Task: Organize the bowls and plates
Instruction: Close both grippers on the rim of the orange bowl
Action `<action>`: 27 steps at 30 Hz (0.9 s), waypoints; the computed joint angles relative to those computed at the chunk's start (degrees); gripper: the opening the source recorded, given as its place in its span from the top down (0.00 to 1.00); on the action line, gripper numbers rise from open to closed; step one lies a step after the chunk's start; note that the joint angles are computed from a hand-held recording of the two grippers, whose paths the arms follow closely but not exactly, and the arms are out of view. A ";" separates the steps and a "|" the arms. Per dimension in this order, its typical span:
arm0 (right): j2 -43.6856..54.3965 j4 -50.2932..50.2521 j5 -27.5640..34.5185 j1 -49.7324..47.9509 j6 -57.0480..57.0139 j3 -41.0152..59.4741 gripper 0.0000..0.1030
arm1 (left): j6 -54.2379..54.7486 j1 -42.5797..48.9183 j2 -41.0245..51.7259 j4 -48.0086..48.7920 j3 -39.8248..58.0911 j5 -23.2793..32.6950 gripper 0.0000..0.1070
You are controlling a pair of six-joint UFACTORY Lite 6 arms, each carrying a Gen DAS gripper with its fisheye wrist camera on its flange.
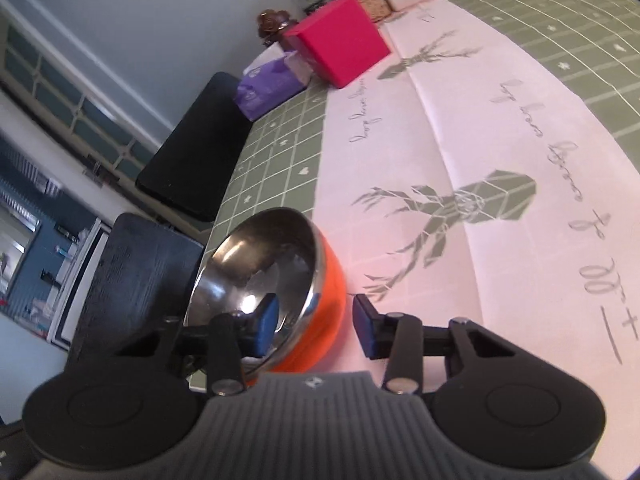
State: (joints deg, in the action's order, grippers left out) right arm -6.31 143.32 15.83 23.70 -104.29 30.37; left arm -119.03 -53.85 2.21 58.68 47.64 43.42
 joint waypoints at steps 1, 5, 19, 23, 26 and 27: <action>0.92 -1.11 -0.50 0.20 0.49 0.79 0.63 | 0.13 -0.10 0.42 0.28 0.22 0.16 0.37; 2.27 3.64 -2.49 1.65 -4.03 2.29 0.69 | -0.31 -0.01 1.66 1.29 1.09 -0.49 0.39; 2.43 28.68 -5.02 5.06 -32.46 2.96 0.83 | 4.99 -1.33 6.50 0.86 4.22 0.72 0.82; 2.09 22.58 -5.11 4.73 -25.25 2.67 0.85 | 6.75 -2.30 6.82 -1.04 5.53 3.22 0.83; 0.69 24.43 -5.52 5.14 -26.53 2.03 0.85 | 7.39 -2.98 5.97 -1.54 5.53 4.28 0.83; 0.04 24.89 -5.94 5.31 -27.01 1.86 0.85 | 7.66 -3.25 5.66 -1.71 5.56 4.65 0.83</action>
